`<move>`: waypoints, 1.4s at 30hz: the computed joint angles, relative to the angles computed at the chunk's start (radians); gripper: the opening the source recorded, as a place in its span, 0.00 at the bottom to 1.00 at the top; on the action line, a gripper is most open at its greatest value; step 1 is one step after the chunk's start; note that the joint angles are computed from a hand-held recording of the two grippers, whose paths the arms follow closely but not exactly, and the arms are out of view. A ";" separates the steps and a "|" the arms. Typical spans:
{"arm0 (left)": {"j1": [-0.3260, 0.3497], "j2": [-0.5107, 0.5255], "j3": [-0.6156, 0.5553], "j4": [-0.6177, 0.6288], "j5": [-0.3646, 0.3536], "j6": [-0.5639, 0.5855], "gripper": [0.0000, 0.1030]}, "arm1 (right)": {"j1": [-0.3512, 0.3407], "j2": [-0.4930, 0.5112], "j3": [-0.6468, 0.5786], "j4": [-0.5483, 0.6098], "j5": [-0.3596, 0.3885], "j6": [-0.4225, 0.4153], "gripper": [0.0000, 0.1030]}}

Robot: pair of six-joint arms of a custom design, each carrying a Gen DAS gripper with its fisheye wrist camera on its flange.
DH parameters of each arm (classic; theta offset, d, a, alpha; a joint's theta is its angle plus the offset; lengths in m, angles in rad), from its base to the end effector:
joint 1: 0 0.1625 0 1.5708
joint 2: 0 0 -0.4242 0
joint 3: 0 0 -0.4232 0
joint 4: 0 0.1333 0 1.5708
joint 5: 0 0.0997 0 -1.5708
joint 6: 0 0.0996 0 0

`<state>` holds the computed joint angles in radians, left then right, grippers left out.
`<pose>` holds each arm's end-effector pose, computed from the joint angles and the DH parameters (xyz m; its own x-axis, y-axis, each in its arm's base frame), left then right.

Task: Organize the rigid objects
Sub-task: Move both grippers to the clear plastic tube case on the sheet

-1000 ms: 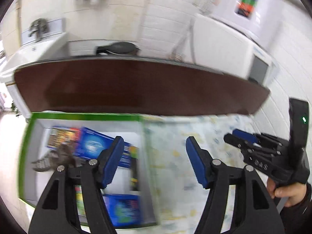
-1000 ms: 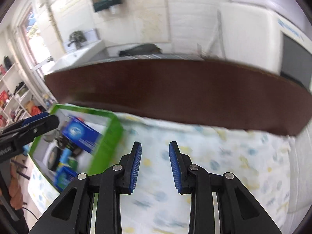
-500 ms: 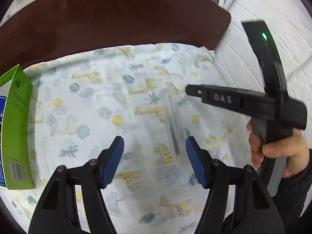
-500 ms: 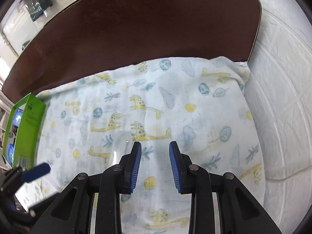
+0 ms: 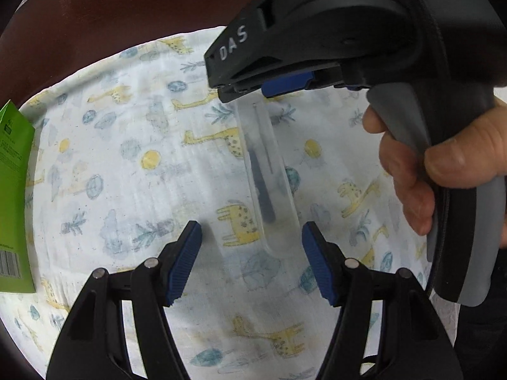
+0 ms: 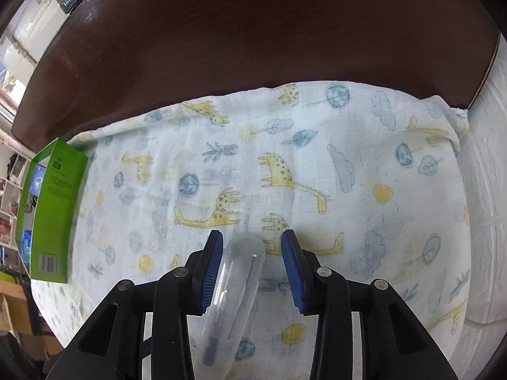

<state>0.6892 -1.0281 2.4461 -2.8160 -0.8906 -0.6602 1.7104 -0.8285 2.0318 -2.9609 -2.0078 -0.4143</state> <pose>-0.1597 -0.3855 0.0141 -0.7908 0.1441 -0.5948 0.3485 0.9050 -0.2442 0.1673 -0.5355 0.0100 -0.7763 -0.4359 0.4554 -0.4907 0.8713 -0.0026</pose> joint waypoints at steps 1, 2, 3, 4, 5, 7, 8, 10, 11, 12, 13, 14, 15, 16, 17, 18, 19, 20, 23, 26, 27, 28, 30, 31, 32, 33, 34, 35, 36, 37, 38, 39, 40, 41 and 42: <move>0.006 -0.011 0.003 0.013 0.011 -0.014 0.63 | 0.002 0.000 0.000 -0.001 0.009 -0.006 0.39; 0.012 -0.022 0.007 0.022 0.022 -0.026 0.63 | 0.007 0.005 -0.002 -0.002 0.008 -0.013 0.39; 0.020 -0.037 0.011 0.033 0.031 -0.038 0.63 | 0.015 0.013 -0.004 -0.007 -0.012 -0.021 0.39; 0.030 -0.056 0.015 0.050 0.039 -0.054 0.63 | 0.025 0.024 -0.006 -0.016 -0.044 -0.030 0.39; 0.042 -0.077 0.020 0.061 0.044 -0.067 0.63 | 0.029 0.031 -0.006 -0.019 -0.070 -0.032 0.39; 0.071 -0.121 0.032 0.062 0.046 -0.077 0.65 | 0.023 0.026 0.007 -0.033 -0.081 -0.032 0.39; 0.082 -0.140 0.037 0.068 0.060 -0.087 0.64 | 0.017 0.011 0.023 -0.036 -0.079 -0.024 0.40; 0.101 -0.177 0.042 0.099 0.107 -0.130 0.63 | 0.002 -0.029 0.054 -0.010 -0.073 0.004 0.40; 0.117 -0.199 0.047 0.095 0.114 -0.143 0.63 | -0.008 -0.054 0.075 0.008 -0.059 0.008 0.40; 0.125 -0.219 0.051 0.088 0.103 -0.153 0.63 | -0.018 -0.081 0.098 0.031 -0.040 0.007 0.40; 0.140 -0.237 0.056 0.066 0.084 -0.147 0.63 | -0.027 -0.107 0.120 0.051 -0.020 0.004 0.40; 0.147 -0.248 0.060 0.049 0.067 -0.134 0.63 | -0.036 -0.133 0.143 0.064 0.002 -0.004 0.40; 0.147 -0.256 0.065 0.035 0.052 -0.123 0.63 | -0.044 -0.158 0.169 0.057 0.021 -0.017 0.40; 0.144 -0.261 0.069 0.021 0.042 -0.108 0.63 | -0.053 -0.184 0.201 0.023 0.032 -0.034 0.40; 0.139 -0.261 0.071 0.008 0.030 -0.093 0.63 | -0.059 -0.202 0.222 -0.004 0.038 -0.037 0.40; 0.127 -0.258 0.074 -0.002 0.014 -0.089 0.63 | -0.071 -0.229 0.251 -0.045 0.051 -0.039 0.40; 0.119 -0.253 0.078 -0.019 -0.010 -0.078 0.61 | -0.079 -0.253 0.272 -0.069 0.063 -0.039 0.40; 0.115 -0.238 0.072 -0.029 -0.027 -0.068 0.62 | -0.090 -0.274 0.281 -0.073 0.079 -0.043 0.40; 0.103 -0.187 0.050 -0.026 -0.048 -0.072 0.49 | -0.113 -0.304 0.312 -0.094 0.132 -0.060 0.40; 0.133 -0.171 0.032 -0.014 -0.085 -0.057 0.37 | -0.110 -0.259 0.302 -0.109 0.140 -0.047 0.40; 0.139 -0.171 0.031 -0.007 -0.091 -0.058 0.36 | -0.112 -0.249 0.296 -0.106 0.143 -0.039 0.40; 0.137 -0.166 0.031 -0.010 -0.082 -0.058 0.35 | -0.116 -0.250 0.297 -0.103 0.145 -0.034 0.40; 0.139 -0.155 0.021 -0.008 -0.074 -0.057 0.35 | -0.130 -0.267 0.307 -0.099 0.157 -0.036 0.40; 0.141 -0.159 0.021 -0.005 -0.074 -0.059 0.35 | -0.134 -0.264 0.308 -0.102 0.164 -0.034 0.40; 0.142 -0.160 0.019 -0.004 -0.071 -0.058 0.35 | -0.136 -0.261 0.313 -0.114 0.167 -0.033 0.40; 0.142 -0.158 0.016 -0.001 -0.065 -0.055 0.35 | -0.138 -0.258 0.314 -0.119 0.170 -0.030 0.40; 0.143 -0.158 0.013 0.003 -0.064 -0.049 0.35 | -0.141 -0.258 0.318 -0.123 0.173 -0.030 0.40; 0.147 -0.155 0.010 0.003 -0.067 -0.041 0.35 | -0.143 -0.258 0.320 -0.125 0.177 -0.031 0.40; 0.149 -0.151 0.006 0.000 -0.070 -0.032 0.35 | -0.145 -0.254 0.318 -0.122 0.181 -0.037 0.40; 0.149 -0.148 0.003 0.001 -0.073 -0.025 0.35 | -0.147 -0.252 0.320 -0.125 0.184 -0.038 0.40; 0.151 -0.144 -0.001 -0.002 -0.082 -0.017 0.35 | -0.147 -0.247 0.322 -0.129 0.183 -0.038 0.40; 0.153 -0.139 -0.004 -0.010 -0.093 -0.008 0.35 | -0.146 -0.240 0.324 -0.133 0.180 -0.038 0.40; 0.152 -0.135 -0.005 -0.013 -0.097 -0.003 0.36 | -0.146 -0.234 0.329 -0.140 0.176 -0.038 0.40; 0.145 -0.130 -0.007 -0.007 -0.084 -0.005 0.37 | -0.144 -0.226 0.334 -0.156 0.169 -0.039 0.40; 0.140 -0.126 -0.007 -0.004 -0.075 -0.006 0.38 | -0.140 -0.215 0.337 -0.169 0.160 -0.040 0.40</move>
